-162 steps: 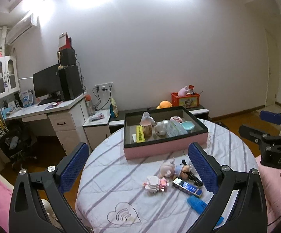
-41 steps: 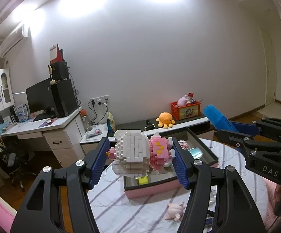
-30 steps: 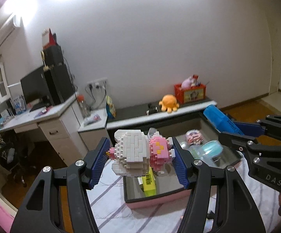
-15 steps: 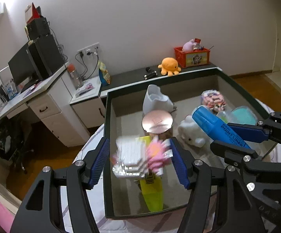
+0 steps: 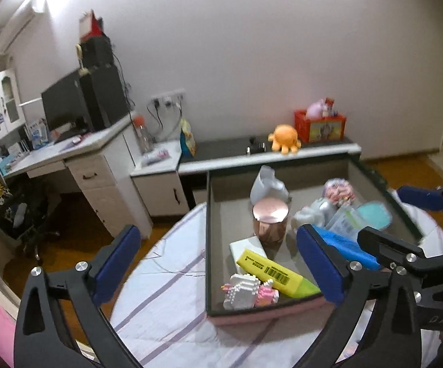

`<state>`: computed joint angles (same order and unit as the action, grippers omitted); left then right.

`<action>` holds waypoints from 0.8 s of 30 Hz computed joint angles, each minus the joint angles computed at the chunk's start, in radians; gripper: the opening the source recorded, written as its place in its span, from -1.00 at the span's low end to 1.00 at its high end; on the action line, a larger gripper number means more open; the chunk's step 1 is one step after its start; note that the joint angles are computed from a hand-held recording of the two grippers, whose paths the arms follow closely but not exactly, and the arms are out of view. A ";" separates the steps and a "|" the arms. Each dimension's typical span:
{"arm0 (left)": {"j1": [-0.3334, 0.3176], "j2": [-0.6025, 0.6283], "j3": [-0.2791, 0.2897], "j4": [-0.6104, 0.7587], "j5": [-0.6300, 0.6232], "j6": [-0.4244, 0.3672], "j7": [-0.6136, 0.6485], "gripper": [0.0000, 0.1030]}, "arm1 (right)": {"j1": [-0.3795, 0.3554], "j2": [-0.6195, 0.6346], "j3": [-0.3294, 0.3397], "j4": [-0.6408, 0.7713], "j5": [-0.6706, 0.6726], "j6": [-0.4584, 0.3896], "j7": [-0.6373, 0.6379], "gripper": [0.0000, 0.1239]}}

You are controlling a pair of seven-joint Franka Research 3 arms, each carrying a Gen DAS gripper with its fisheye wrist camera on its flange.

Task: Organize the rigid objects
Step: 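Open both tools to release the highlighter and block figure into the box, then withdraw both open tools from the box back over the bed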

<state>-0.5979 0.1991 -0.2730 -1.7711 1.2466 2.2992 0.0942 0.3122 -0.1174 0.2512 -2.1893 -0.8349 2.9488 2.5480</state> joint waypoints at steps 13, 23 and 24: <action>-0.024 -0.276 -0.169 -0.222 0.159 -0.117 -0.238 1.00 | -0.153 -0.466 0.208 -0.250 -0.127 -0.030 0.306 0.66; -0.081 -0.326 -0.275 -0.262 0.177 -0.275 -0.277 1.00 | -0.118 -0.772 0.290 -0.409 0.058 -0.123 0.283 0.66; -0.084 -0.333 -0.276 -0.267 0.175 -0.274 -0.283 1.00 | -0.116 -0.796 0.295 -0.421 0.073 -0.124 0.281 0.66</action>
